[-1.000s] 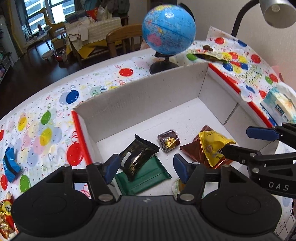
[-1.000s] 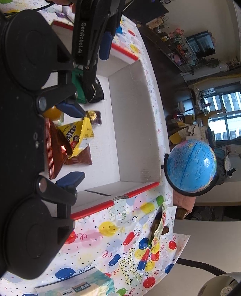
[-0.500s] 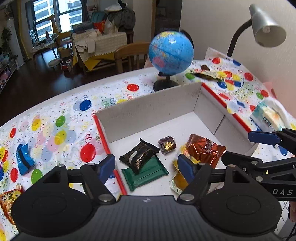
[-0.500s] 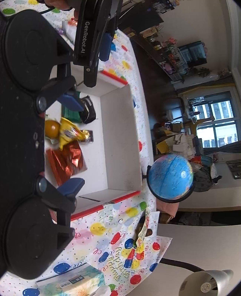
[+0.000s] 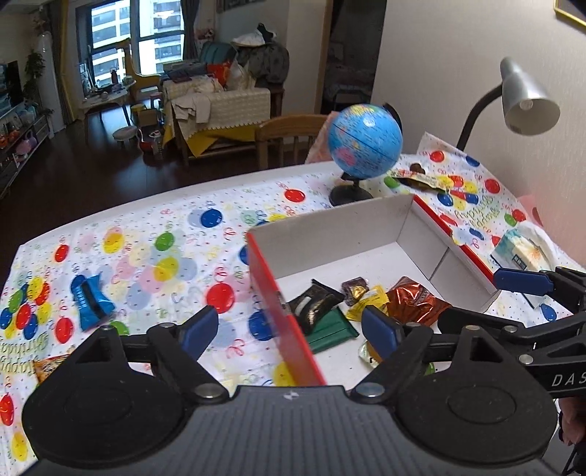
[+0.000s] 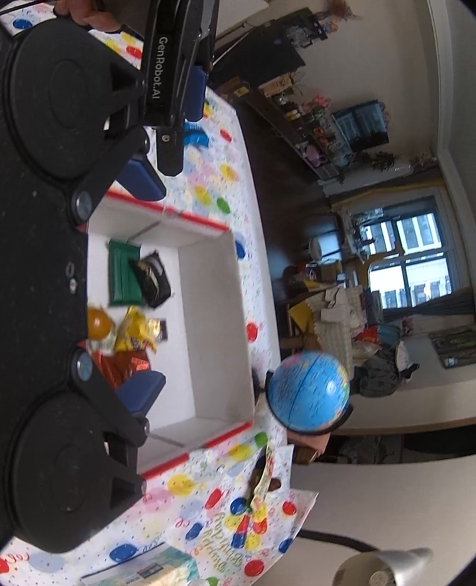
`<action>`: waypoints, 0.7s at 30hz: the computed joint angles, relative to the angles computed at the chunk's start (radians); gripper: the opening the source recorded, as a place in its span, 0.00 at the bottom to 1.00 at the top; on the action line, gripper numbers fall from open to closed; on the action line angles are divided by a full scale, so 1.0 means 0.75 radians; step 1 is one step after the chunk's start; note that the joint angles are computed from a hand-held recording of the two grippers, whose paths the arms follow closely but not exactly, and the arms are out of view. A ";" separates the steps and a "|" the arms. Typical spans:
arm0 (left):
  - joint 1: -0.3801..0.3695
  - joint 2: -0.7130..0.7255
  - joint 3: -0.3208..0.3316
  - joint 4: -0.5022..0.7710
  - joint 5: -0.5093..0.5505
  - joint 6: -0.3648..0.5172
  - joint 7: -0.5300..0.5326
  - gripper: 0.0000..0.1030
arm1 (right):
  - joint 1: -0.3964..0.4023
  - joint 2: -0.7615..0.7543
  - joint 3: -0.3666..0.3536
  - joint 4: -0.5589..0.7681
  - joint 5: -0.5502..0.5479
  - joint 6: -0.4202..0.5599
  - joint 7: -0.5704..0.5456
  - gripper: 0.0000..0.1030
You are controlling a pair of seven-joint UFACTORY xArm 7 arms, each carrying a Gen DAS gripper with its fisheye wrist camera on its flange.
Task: Organize snacks
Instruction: 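Withdraw both tools from the box back toward the remaining snacks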
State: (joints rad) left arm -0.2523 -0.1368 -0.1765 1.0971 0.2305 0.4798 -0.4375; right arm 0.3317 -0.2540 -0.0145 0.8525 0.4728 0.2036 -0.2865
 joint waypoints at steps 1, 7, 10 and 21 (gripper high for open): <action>0.002 -0.025 0.008 -0.024 -0.008 -0.008 0.007 0.86 | 0.005 0.000 0.009 0.003 -0.001 -0.004 0.006 0.98; 0.020 -0.173 0.059 -0.160 -0.145 -0.043 0.114 0.97 | 0.046 0.017 0.050 0.029 -0.010 -0.015 0.040 0.98; 0.048 -0.239 0.072 -0.219 -0.182 -0.047 0.147 0.97 | 0.059 0.035 0.078 0.047 -0.030 -0.021 0.072 0.98; 0.189 -0.422 0.144 -0.391 -0.234 -0.025 0.192 1.00 | 0.091 0.117 0.191 0.105 -0.167 -0.024 0.247 0.99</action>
State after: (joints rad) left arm -0.1106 -0.4535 -0.0686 0.8037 0.0548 0.4607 -0.2931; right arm 0.3997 -0.1660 0.1288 0.9314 0.3474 0.1853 -0.1011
